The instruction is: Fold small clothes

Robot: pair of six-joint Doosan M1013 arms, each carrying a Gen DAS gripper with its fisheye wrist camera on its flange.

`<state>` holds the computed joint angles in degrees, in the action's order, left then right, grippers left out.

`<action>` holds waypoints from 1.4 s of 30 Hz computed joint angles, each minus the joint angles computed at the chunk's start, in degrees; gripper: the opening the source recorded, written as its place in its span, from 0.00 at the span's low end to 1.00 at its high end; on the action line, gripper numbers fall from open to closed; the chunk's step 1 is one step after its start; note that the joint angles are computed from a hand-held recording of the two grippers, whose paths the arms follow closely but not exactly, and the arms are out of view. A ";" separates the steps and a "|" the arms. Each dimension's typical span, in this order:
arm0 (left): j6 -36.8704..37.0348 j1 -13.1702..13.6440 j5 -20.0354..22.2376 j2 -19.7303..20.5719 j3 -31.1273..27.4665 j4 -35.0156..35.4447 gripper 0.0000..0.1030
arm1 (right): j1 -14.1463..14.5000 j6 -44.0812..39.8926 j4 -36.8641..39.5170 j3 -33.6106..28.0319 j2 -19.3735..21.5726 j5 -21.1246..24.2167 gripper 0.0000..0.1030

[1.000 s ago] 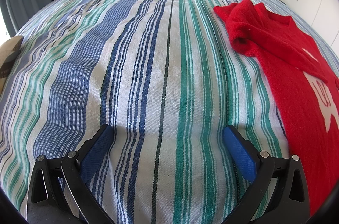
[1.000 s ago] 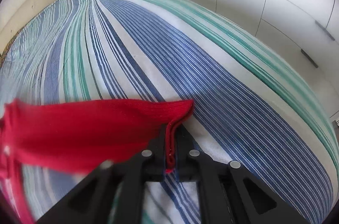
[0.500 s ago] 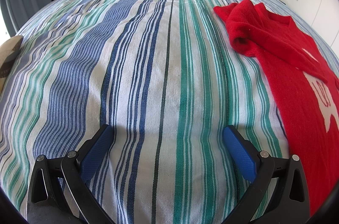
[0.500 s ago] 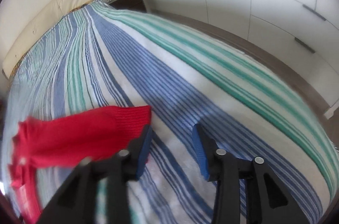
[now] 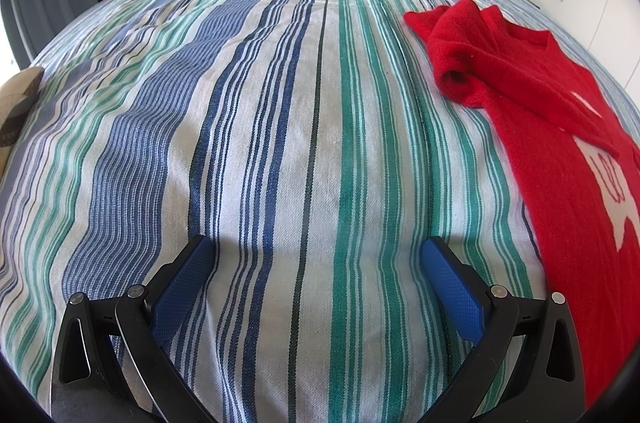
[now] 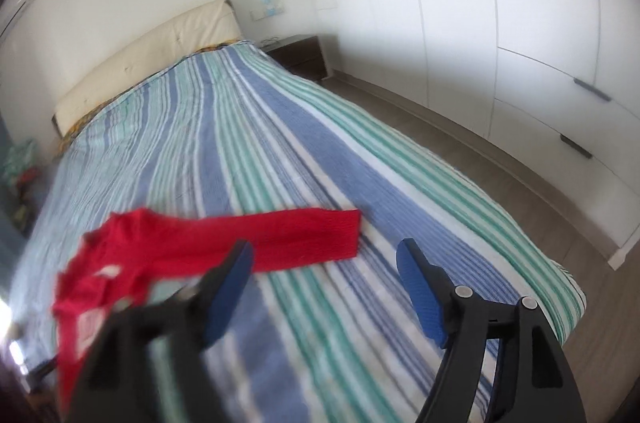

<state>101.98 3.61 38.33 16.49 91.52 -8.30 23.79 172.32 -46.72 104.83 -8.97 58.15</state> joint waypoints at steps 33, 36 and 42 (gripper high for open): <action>18.68 -21.26 30.01 11.32 -23.04 4.19 0.65 | 13.71 -11.15 -2.67 -1.67 5.66 3.79 0.74; 17.88 -20.86 29.92 11.38 -22.89 3.88 0.07 | 13.41 -10.53 -2.47 -1.55 5.56 3.73 0.74; 14.18 -11.79 28.29 8.54 -25.38 -12.75 0.05 | 12.75 -8.31 -1.95 -1.20 4.97 3.38 0.74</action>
